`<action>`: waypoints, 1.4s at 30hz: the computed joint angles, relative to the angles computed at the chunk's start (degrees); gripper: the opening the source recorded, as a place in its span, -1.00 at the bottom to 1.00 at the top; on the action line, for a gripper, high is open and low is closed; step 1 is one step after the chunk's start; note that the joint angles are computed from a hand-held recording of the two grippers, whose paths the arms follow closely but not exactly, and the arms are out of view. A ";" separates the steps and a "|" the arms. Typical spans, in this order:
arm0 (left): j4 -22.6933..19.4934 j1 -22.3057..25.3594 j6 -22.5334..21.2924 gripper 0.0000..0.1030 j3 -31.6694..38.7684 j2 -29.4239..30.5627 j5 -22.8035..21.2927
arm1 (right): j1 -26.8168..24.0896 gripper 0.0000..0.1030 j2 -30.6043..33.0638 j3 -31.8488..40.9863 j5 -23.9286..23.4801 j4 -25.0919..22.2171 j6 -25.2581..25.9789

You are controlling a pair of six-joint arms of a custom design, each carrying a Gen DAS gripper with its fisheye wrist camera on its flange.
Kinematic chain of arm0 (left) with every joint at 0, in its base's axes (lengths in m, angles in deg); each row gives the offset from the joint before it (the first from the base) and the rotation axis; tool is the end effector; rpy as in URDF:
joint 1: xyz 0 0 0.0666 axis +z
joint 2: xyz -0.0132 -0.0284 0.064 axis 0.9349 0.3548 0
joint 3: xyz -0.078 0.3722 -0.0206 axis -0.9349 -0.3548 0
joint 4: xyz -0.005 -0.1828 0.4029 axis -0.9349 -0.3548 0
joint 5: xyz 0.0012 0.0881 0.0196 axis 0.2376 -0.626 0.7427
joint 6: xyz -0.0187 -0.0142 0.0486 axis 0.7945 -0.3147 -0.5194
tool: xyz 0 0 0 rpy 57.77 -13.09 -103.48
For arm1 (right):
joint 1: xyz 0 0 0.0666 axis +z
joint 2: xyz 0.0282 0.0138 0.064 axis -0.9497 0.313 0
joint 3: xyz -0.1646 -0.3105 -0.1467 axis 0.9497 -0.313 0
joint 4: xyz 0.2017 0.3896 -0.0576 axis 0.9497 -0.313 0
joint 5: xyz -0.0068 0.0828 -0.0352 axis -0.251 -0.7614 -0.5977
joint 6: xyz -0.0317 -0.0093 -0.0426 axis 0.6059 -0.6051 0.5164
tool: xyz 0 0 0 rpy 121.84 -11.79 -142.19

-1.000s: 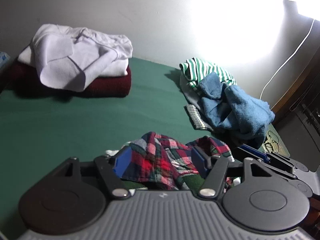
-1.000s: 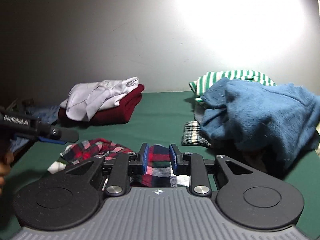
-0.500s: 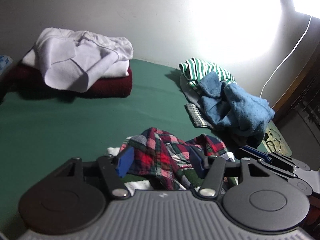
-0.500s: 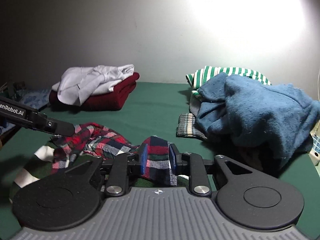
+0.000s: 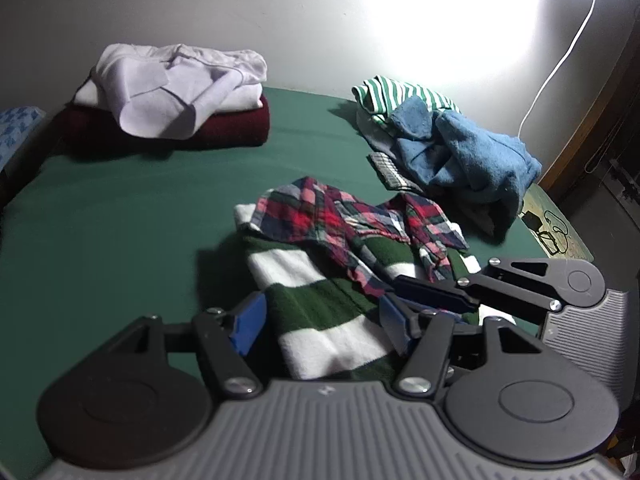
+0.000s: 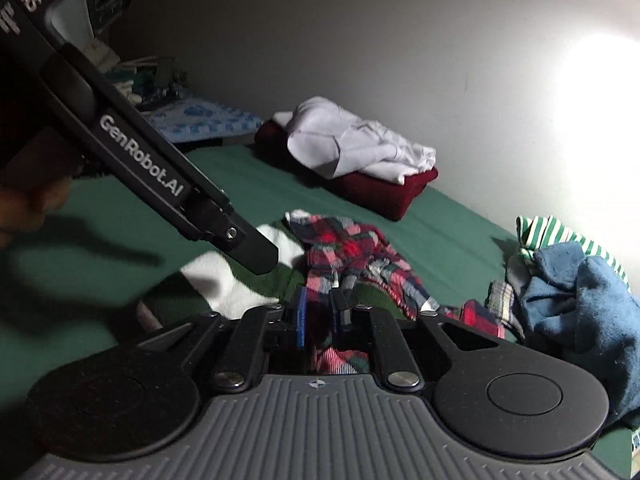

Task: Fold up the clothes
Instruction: 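Smooth the plaid shirt flat with the left gripper while the right gripper holds its collar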

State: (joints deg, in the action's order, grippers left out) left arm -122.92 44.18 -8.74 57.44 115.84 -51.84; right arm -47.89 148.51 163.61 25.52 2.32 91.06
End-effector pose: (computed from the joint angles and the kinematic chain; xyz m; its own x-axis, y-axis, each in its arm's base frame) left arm 0.6172 -0.2802 0.4699 -0.6601 -0.3283 -0.6756 -0.1517 0.9392 -0.3081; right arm 0.6893 0.3204 0.4314 -0.0823 -0.5788 -0.8113 -0.8574 0.4560 -0.2383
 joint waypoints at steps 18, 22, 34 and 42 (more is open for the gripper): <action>1.57 1.18 -1.31 0.31 -0.64 0.45 4.03 | -2.22 -0.57 -0.16 0.64 -5.71 0.86 -10.14; 1.15 0.98 -3.10 0.31 0.35 0.85 4.17 | -0.94 -0.76 1.50 2.29 -2.38 -0.74 -8.19; 3.98 2.84 -2.62 0.31 5.89 5.62 11.16 | -0.56 -0.95 1.19 -0.33 5.39 2.70 -11.90; 6.65 4.08 1.48 0.38 8.67 8.72 16.73 | -1.66 -0.81 -1.62 -4.48 2.80 9.12 -12.84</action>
State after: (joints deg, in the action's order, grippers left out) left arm -116.26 48.26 -7.26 66.12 124.56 -35.11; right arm -49.55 146.88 159.14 28.33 11.45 78.22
